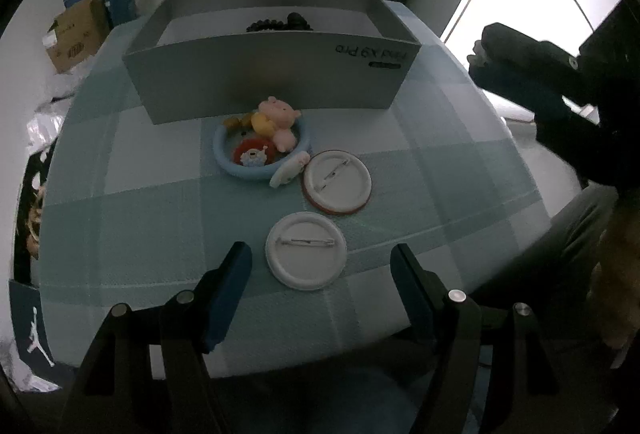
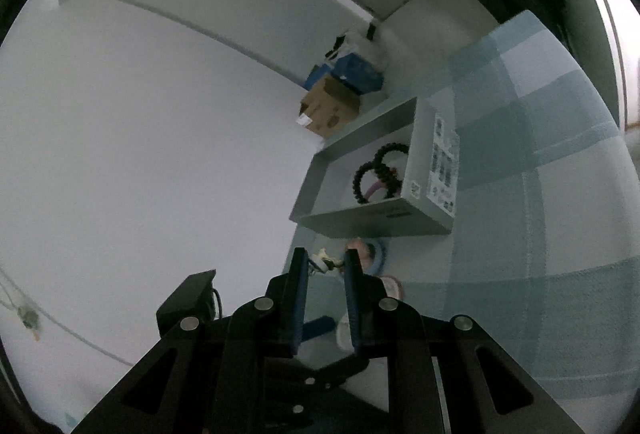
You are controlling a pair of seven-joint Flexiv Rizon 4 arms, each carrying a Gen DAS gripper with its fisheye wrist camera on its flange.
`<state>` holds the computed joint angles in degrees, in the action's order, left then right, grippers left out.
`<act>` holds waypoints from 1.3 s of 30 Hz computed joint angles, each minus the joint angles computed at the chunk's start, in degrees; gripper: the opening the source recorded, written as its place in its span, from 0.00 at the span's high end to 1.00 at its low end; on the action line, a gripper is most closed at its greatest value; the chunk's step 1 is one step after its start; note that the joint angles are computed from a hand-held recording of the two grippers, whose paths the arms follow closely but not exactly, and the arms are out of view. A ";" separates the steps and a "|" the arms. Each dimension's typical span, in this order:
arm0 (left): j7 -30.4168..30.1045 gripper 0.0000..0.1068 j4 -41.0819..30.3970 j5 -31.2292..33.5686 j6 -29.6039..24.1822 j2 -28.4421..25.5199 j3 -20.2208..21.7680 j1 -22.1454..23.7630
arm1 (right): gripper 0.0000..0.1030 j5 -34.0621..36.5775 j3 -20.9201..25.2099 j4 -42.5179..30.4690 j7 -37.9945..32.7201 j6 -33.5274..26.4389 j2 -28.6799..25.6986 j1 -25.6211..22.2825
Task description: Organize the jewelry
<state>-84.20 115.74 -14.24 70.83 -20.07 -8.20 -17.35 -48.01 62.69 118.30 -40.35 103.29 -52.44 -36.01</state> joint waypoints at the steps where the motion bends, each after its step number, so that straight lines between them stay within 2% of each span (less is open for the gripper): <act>1: -0.26 0.37 -0.10 0.89 -0.04 0.03 0.49 -0.39 | 0.84 0.10 -0.25 0.09 0.05 0.12 0.40 0.09; 3: -0.70 0.39 -0.20 2.46 -0.03 0.16 1.24 -0.99 | 0.84 -0.05 -0.59 -0.09 0.06 0.02 0.84 0.58; 6: -5.43 0.59 -2.00 9.10 -0.94 -0.17 5.03 -4.19 | 0.84 -0.61 -0.28 -0.24 -0.87 -0.66 0.78 0.53; 8: -5.34 0.66 -1.32 8.40 -0.17 0.11 3.86 -2.91 | 0.84 -0.65 0.16 -0.08 -1.74 -1.12 0.73 0.27; 12: -0.68 0.66 1.68 0.81 2.13 0.79 -1.04 1.33 | 0.84 0.86 -0.14 -0.16 -2.95 -1.71 1.72 0.93; 20: 1.45 0.66 3.80 -3.69 3.38 2.04 -1.74 1.86 | 0.84 4.25 0.05 -0.34 -4.25 -2.23 2.28 1.13; 23: 4.38 0.66 6.06 -8.79 5.24 3.16 -4.07 3.88 | 0.84 4.87 1.07 -0.67 -5.02 -2.87 1.10 0.77; 30: 7.45 0.66 7.80 -14.33 8.08 4.72 -4.93 4.53 | 0.84 6.26 5.12 -1.36 -6.52 -3.06 -4.97 -1.17; 36: 12.63 0.66 7.77 -23.65 12.62 4.41 -9.27 6.14 | 0.84 4.26 9.47 -1.97 -5.55 -1.51 -13.37 -3.55; 39: 16.91 0.66 7.92 -30.10 15.54 4.51 -13.44 8.08 | 0.84 2.53 10.63 -2.56 -3.98 -0.95 -16.93 -4.09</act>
